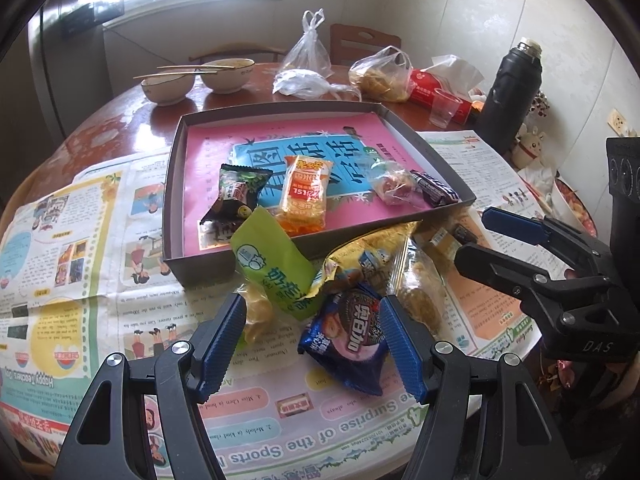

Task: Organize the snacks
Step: 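Withdraw both open tools from the tray toward the remaining snack pile, then grasp the clear floss-bread bag with the right tool while the left tool grasps the blue cookie pack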

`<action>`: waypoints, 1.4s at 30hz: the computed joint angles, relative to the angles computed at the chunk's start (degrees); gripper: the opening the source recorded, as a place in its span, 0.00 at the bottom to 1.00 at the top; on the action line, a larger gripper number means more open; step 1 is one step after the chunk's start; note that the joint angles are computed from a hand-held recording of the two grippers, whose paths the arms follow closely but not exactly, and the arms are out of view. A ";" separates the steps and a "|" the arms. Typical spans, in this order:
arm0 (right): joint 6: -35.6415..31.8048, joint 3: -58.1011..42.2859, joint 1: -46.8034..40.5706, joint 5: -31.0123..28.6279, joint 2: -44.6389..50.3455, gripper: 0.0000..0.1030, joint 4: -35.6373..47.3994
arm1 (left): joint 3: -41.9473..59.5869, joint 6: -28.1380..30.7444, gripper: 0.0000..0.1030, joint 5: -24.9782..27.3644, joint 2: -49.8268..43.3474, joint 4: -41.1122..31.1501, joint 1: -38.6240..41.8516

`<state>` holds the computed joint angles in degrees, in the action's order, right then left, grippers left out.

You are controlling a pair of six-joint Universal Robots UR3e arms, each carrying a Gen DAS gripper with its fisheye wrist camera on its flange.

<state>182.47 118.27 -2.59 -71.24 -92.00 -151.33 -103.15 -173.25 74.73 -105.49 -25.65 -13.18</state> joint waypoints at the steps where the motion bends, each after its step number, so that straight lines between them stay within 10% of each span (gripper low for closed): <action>1: -0.02 0.11 0.14 -0.10 -0.13 0.74 -0.01 | -0.17 0.02 0.69 -0.14 0.26 0.00 0.01; 42: -3.64 3.16 0.01 3.44 0.15 0.74 2.31 | 1.52 4.79 0.69 1.78 -5.18 -0.53 -4.36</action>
<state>178.83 121.43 -2.58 -67.80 -91.85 -149.02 -101.64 -168.46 76.51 -110.66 -26.18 -17.54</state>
